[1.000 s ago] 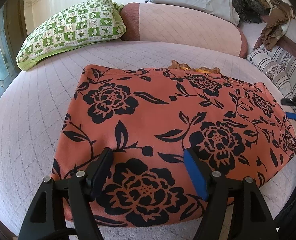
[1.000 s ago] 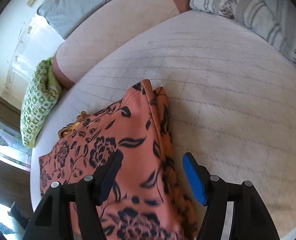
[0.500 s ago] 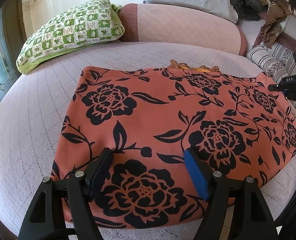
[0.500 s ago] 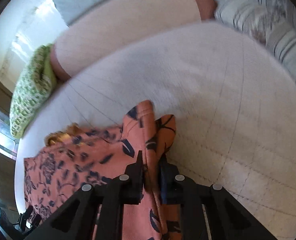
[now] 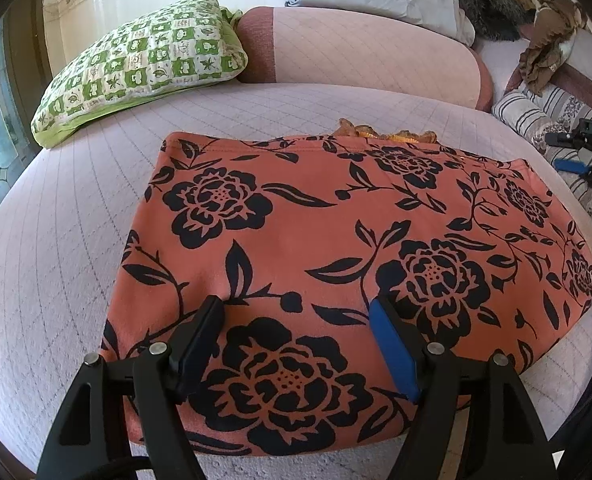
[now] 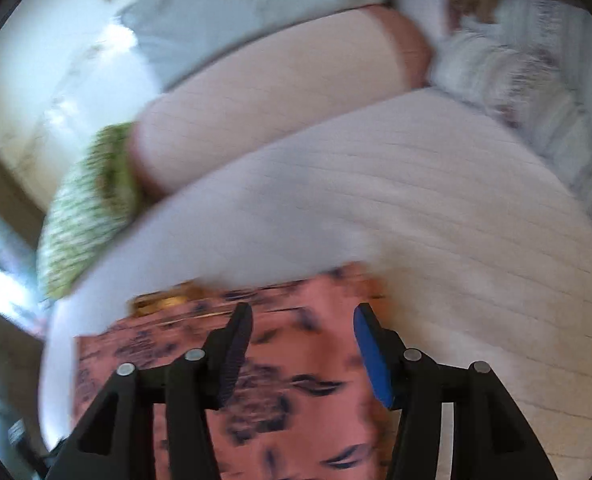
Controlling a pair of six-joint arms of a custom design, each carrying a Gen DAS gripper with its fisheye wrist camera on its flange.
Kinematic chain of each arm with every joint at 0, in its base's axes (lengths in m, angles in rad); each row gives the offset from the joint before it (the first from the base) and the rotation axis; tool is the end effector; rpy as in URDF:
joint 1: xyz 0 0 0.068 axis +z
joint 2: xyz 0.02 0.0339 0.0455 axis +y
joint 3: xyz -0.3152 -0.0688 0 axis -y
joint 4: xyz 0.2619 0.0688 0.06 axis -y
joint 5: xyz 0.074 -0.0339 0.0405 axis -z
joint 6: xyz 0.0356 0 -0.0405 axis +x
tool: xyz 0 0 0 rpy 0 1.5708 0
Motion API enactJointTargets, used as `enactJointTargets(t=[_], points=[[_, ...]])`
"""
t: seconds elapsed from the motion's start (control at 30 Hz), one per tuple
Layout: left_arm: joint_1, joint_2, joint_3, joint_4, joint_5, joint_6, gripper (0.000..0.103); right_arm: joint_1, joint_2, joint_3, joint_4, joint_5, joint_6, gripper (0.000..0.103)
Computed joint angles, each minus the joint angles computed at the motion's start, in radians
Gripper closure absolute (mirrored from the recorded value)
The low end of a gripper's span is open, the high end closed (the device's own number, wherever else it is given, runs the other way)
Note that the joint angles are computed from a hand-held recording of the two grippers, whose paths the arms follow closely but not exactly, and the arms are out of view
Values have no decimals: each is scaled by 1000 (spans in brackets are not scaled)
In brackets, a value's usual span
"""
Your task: Fold small clothes
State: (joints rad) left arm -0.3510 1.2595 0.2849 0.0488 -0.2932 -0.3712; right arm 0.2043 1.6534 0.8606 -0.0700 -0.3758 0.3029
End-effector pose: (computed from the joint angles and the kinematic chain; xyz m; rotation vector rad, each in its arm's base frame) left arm 0.1774 -0.0540 0.1442 -0.1450 2.4381 0.0490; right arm 0.3325 0.0822 0.2018 -0.0515 2.4692 0.6819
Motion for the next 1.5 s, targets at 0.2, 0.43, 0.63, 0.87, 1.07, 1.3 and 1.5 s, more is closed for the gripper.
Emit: enactJointTargets(t=[0.2, 0.43, 0.63, 0.87, 1.07, 1.3, 1.5], points=[[46, -69, -10, -34, 26, 10, 27, -60, 74, -38, -24, 66, 74, 53], [300, -384, -4, -249, 196, 28, 27, 98, -225, -255, -6, 58, 0, 35], [652, -350, -16, -339, 479, 139, 27, 97, -160, -348, 101, 61, 19, 35], [729, -341, 42, -390, 534, 182, 29, 8, -177, -410, 165, -38, -14, 33], [705, -62, 210, -253, 570, 214, 28, -15, -157, -393, 173, -89, -13, 31], [719, 411, 463, -216, 625, 238, 35, -15, -152, -392, 174, -103, -32, 29], [700, 504, 544, -212, 630, 252, 86, -18, -139, -385, 176, -117, -33, 29]])
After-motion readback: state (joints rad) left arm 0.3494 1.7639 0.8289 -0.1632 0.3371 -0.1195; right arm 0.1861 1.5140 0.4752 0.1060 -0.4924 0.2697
